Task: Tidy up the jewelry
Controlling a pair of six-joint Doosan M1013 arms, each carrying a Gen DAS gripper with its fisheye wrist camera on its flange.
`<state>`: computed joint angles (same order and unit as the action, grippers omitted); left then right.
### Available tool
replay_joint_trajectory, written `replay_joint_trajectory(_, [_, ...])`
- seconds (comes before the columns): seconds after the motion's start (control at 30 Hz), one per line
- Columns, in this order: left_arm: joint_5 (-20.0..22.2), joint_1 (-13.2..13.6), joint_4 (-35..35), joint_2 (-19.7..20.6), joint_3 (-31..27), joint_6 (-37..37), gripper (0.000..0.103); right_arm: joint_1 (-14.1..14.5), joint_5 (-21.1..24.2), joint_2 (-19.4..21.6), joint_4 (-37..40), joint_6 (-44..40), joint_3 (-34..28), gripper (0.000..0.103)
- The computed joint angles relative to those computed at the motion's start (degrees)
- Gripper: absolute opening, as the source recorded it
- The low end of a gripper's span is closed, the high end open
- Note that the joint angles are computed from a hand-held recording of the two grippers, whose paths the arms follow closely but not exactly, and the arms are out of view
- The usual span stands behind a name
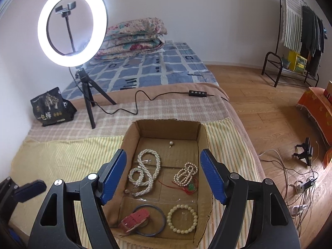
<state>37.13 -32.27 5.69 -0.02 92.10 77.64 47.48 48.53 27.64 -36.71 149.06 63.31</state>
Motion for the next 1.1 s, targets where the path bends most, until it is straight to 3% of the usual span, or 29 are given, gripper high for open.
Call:
replay_joint_trajectory(0.43, [-1.0, -0.4, 2.9, -6.0, 3.2, -2.7, 0.084, 4.4, 1.9, -3.6, -9.2, 8.5, 2.8, 0.073])
replay_joint_trajectory(0.6, [-1.0, -0.7, 6.0, -8.3, 4.7, -4.2, 0.084, 6.9, 4.8, -3.9, -13.6, 9.8, 2.9, 0.074])
replay_joint_trajectory(0.67, [-0.9, -0.7, 6.6, -9.2, 5.2, -4.6, 0.084, 7.7, 5.4, -4.2, -14.9, 10.4, 3.2, 0.08])
replay_joint_trajectory(0.73, [-0.9, -0.6, 7.1, -10.1, 5.6, -4.8, 0.085, 8.6, 5.8, -4.4, -16.2, 11.0, 3.5, 0.08])
replay_joint_trajectory(0.87, [-1.6, -0.8, 10.2, -11.8, 6.7, -7.4, 0.092, 9.9, 5.8, -5.0, -18.4, 12.2, 4.4, 0.08])
replay_joint_trajectory(1.03, [-2.1, -1.1, 12.0, -13.2, 7.6, -8.3, 0.093, 11.2, 6.1, -5.2, -20.8, 14.8, 5.1, 0.08])
replay_joint_trajectory(1.1, [-2.4, -1.4, 13.1, -13.6, 8.0, -9.2, 0.099, 11.6, 6.9, -5.1, -21.9, 15.6, 5.2, 0.081])
